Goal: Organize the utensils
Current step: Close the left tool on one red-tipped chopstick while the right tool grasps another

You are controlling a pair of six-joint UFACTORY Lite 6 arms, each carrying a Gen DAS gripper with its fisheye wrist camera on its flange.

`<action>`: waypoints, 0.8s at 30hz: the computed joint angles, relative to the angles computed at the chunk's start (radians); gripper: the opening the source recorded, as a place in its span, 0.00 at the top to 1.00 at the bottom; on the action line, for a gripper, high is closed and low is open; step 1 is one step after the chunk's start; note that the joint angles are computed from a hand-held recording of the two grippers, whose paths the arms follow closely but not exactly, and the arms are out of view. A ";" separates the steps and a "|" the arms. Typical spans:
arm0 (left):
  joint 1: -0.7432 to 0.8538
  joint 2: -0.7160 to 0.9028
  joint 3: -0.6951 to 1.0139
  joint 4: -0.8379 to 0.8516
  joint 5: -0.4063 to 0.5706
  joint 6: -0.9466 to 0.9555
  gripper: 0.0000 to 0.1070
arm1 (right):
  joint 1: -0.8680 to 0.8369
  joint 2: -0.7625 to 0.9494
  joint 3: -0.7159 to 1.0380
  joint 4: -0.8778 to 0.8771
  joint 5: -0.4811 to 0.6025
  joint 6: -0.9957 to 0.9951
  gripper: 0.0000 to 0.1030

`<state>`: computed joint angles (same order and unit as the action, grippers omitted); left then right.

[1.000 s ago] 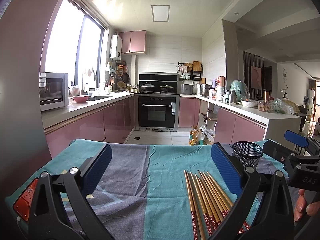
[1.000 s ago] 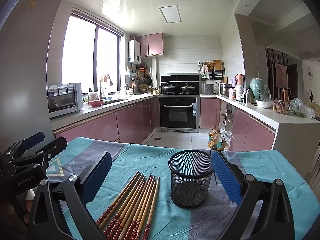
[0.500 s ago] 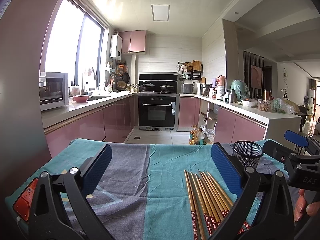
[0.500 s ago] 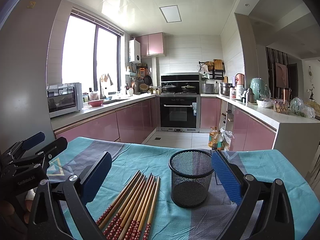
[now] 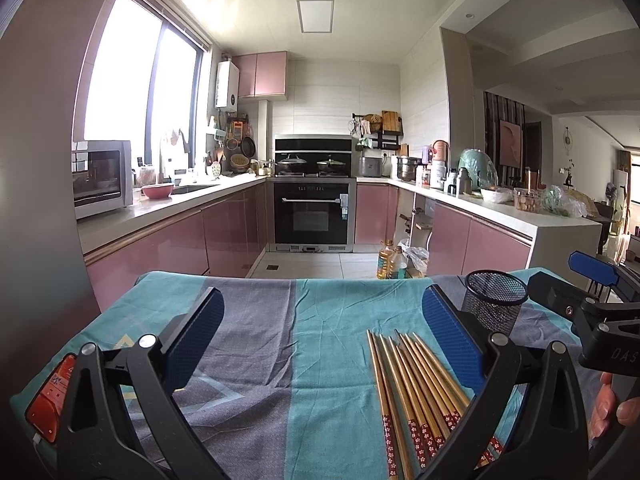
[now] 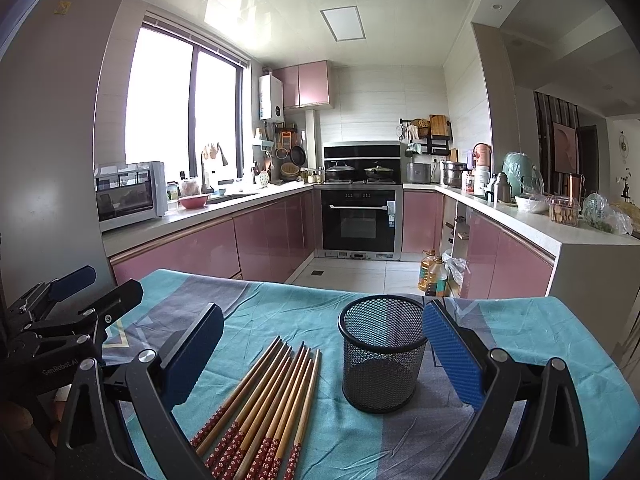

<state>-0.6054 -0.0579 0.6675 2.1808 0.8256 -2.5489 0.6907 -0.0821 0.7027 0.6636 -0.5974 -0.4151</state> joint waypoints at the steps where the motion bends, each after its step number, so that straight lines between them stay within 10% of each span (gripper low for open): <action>1: 0.007 0.004 0.005 0.005 -0.016 0.001 0.08 | -0.006 0.005 0.003 -0.010 0.013 0.007 0.06; 24: 0.253 0.546 0.487 0.090 -0.630 0.133 0.39 | -0.160 0.458 0.359 -0.174 0.539 0.088 0.59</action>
